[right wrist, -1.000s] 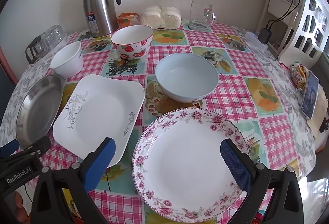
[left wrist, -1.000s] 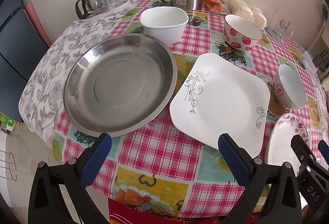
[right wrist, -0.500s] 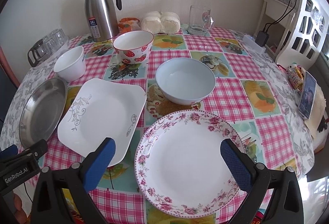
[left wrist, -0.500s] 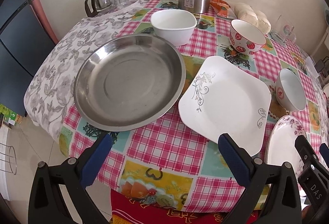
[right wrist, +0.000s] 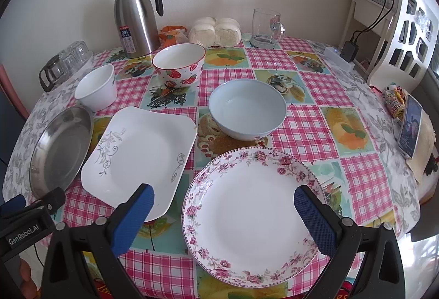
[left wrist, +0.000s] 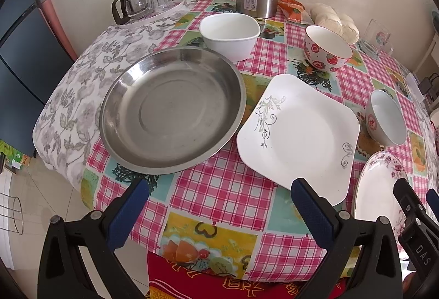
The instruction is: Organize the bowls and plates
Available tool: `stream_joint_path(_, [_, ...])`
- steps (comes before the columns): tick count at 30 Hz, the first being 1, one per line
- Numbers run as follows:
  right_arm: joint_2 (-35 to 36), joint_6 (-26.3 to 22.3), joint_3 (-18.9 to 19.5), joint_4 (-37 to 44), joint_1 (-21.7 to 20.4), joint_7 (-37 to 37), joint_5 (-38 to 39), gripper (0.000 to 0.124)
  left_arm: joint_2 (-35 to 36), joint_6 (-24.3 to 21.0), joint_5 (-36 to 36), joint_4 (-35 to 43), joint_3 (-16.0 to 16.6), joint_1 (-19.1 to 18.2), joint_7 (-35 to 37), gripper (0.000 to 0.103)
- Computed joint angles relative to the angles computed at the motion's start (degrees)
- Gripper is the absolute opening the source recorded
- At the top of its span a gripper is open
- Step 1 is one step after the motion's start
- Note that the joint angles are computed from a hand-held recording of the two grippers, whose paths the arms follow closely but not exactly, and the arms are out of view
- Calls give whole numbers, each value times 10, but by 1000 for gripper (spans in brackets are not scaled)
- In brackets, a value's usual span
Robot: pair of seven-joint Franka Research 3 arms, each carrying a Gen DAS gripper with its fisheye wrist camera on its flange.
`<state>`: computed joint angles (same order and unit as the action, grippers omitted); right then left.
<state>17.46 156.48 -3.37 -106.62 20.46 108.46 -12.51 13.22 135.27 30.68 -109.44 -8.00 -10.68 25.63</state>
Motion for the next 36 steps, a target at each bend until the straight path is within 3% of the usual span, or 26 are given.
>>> stream_joint_path(36, [33, -38, 1, 36, 5, -7, 11, 103, 12, 1, -21, 1, 6, 12, 7, 103])
